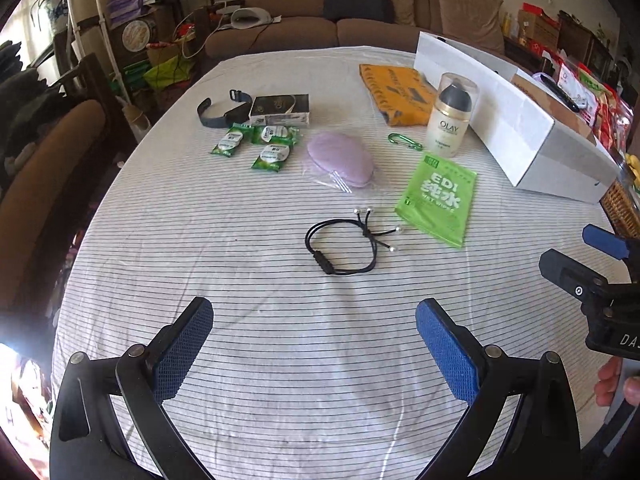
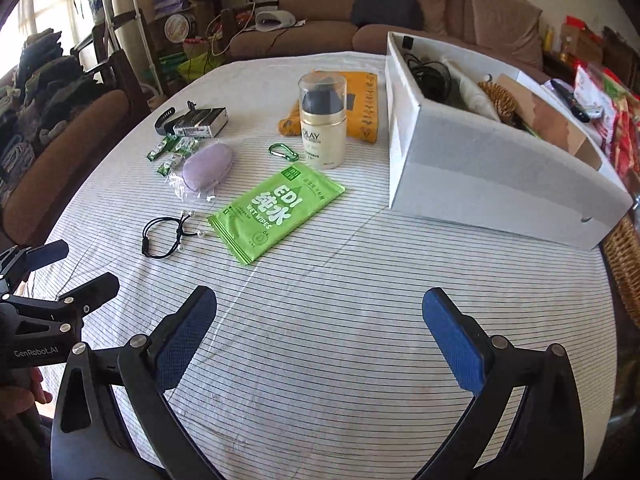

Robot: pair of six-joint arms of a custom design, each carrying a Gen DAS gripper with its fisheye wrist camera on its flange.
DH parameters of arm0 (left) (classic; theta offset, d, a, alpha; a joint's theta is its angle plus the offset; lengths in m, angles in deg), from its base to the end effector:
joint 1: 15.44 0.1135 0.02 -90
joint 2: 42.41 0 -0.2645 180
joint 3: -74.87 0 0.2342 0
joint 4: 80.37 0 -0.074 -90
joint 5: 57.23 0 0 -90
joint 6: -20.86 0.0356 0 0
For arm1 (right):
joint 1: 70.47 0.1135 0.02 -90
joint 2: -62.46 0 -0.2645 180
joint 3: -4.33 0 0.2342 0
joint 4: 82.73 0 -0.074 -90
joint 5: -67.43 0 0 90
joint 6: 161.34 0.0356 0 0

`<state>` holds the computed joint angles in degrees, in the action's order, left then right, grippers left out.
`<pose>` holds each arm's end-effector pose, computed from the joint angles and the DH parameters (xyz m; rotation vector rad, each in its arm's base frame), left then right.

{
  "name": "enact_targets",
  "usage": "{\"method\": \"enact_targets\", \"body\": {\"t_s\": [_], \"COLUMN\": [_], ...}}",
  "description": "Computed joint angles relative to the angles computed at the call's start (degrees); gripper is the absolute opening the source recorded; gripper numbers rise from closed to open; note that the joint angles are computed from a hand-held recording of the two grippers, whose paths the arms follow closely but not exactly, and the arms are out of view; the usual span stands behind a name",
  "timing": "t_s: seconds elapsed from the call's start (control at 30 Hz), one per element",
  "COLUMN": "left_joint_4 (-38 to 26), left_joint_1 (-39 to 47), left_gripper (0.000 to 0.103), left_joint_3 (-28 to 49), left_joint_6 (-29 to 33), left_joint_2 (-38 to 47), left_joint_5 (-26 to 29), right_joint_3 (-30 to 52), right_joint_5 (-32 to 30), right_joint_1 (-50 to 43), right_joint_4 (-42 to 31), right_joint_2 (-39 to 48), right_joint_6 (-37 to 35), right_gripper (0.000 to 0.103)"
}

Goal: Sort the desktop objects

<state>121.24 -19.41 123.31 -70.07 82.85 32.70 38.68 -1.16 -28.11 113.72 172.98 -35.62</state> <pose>0.2879 -0.0199 0.0114 0.0668 2.5338 -0.0324 0.1733 0.1405 0.0413 -0.0171 2.5057 0.0590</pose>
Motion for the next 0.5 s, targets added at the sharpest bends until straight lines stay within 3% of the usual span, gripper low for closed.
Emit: {"method": "enact_targets", "body": {"t_s": [0.17, 0.5], "left_joint_4": [0.8, 5.5], "left_joint_1": [3.4, 3.4], "left_gripper": [0.103, 0.103], "left_joint_3": [4.1, 6.5], "left_joint_6": [1.0, 2.6], "left_joint_2": [5.8, 12.2], "left_joint_5": [2.4, 1.5], "right_joint_3": [3.8, 10.8], "right_joint_5": [0.3, 2.5], "right_joint_1": [-0.7, -0.1], "right_joint_4": [6.5, 4.0], "right_joint_2": [11.1, 19.4], "right_joint_6": [2.7, 4.8], "right_gripper": [0.103, 0.103]}}
